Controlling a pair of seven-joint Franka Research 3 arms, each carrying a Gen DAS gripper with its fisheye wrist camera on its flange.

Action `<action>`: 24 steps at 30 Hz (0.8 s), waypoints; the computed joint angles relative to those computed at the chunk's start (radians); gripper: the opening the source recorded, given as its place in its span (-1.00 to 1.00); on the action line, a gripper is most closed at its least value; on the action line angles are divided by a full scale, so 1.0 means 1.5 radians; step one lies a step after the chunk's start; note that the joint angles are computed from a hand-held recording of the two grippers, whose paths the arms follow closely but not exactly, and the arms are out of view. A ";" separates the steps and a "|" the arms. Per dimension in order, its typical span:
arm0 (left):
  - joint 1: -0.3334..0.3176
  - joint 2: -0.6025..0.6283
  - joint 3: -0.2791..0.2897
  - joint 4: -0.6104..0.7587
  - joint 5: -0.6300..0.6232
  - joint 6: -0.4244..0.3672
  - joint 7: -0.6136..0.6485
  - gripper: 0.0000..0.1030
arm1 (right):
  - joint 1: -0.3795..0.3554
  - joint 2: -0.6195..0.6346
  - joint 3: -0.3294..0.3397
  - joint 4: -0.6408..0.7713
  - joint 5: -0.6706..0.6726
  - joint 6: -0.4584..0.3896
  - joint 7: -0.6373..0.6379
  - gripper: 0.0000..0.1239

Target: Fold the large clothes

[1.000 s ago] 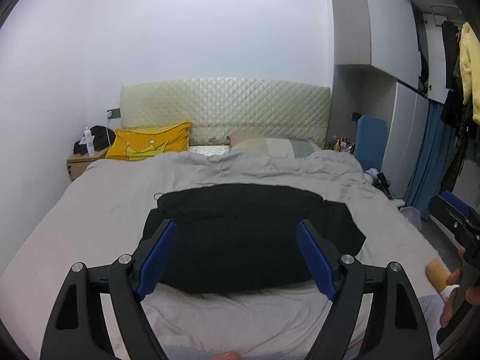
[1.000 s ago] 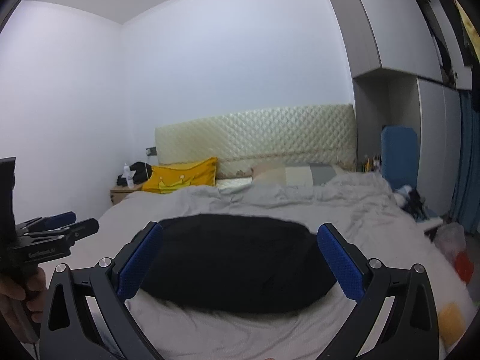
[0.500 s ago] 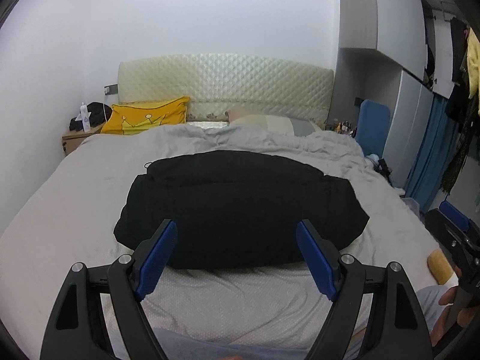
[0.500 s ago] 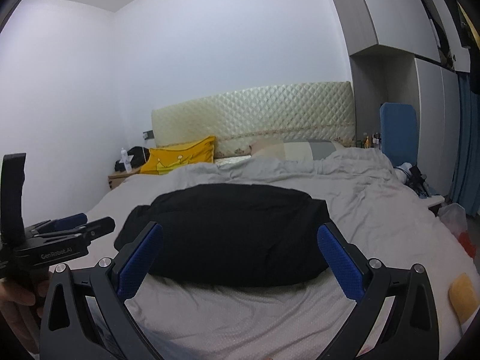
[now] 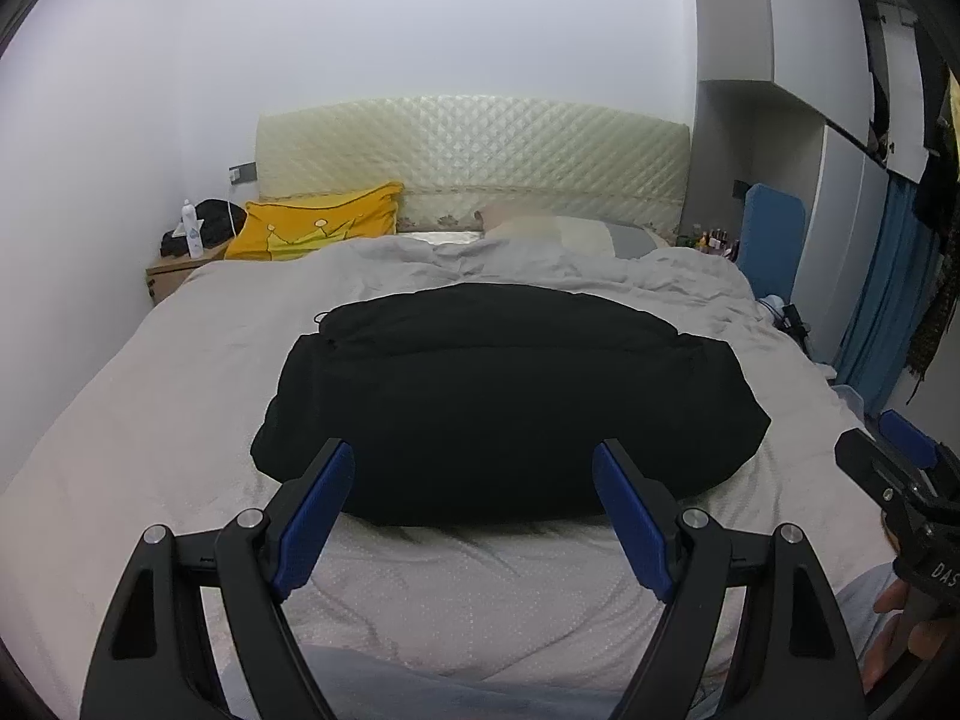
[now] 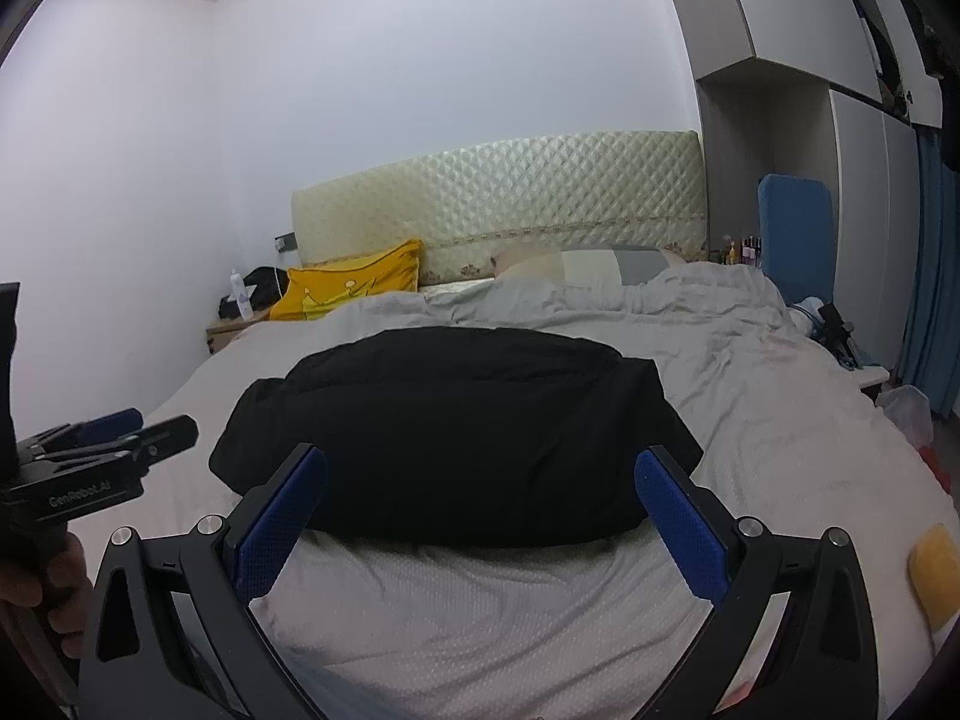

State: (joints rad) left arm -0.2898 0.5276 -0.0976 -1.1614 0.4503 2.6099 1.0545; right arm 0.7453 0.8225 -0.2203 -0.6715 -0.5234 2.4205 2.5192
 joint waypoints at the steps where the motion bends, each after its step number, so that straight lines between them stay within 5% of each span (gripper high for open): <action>1: 0.001 -0.001 0.000 -0.001 -0.001 0.001 0.000 0.60 | -0.001 0.004 0.002 0.007 0.002 -0.002 -0.003 0.66; 24: 0.001 -0.019 -0.003 -0.021 0.007 0.005 -0.004 0.60 | 0.015 -0.026 -0.006 -0.029 -0.033 -0.007 0.016 0.66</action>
